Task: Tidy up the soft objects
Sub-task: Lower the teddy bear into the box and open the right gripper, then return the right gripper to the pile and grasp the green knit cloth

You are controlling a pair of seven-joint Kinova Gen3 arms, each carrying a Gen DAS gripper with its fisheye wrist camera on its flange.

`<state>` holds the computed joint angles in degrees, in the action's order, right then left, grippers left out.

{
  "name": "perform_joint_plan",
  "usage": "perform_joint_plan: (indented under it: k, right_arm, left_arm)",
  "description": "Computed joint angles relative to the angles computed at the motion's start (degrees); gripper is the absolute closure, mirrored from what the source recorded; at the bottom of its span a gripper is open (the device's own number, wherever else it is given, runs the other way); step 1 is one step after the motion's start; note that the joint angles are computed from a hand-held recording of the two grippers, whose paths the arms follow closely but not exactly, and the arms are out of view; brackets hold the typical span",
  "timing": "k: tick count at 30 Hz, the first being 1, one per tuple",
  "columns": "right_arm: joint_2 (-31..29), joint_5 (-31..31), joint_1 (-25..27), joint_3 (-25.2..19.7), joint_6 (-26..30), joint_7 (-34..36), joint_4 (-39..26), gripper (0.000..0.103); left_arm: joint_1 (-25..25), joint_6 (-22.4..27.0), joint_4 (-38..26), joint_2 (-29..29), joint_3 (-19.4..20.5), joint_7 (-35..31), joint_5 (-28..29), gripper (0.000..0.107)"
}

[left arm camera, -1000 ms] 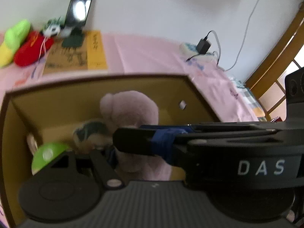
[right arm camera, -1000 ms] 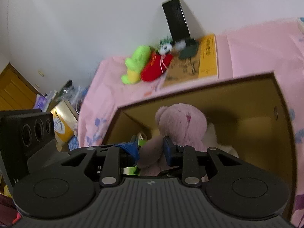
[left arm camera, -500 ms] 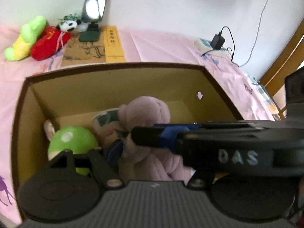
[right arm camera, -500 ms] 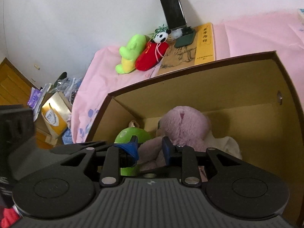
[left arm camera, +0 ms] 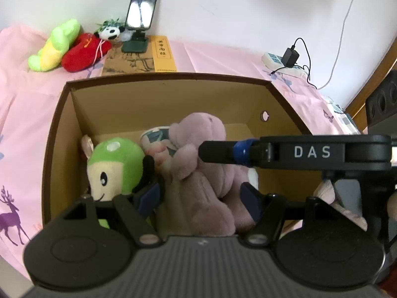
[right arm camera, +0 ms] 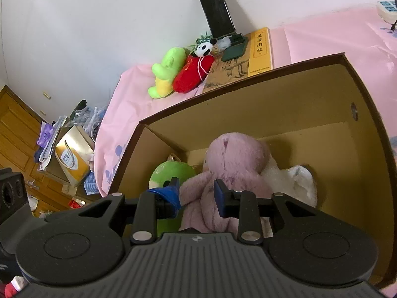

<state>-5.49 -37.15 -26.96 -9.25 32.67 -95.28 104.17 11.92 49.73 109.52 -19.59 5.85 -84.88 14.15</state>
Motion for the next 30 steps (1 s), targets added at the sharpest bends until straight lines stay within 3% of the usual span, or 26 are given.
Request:
perform_joint_plan:
  k: [9,17,25,30]
  right_arm:
    - [-4.4,-1.8,-0.6,1.5,-0.6,1.6,3.4,0.089]
    - [-10.1,-2.8,-2.9,5.3,0.1,5.0,6.6,0.089]
    - [-15.4,-5.9,-3.9,11.6,6.1,11.1,9.6,0.089]
    - [-19.2,-6.6,-1.8,14.7,10.8,13.5,12.4,0.089]
  left_arm:
    - [0.0,-0.2,-0.8,-2.8,5.6,4.9,-4.6,0.038]
    - [-0.5,2.0,-3.4,-4.2,14.4,14.5,-10.3,0.037]
    - [0.6,4.1,-6.4,-1.8,24.0,25.7,-14.8,0.037]
    - [2.4,4.4,-8.2,2.2,29.7,33.3,-18.4,0.037]
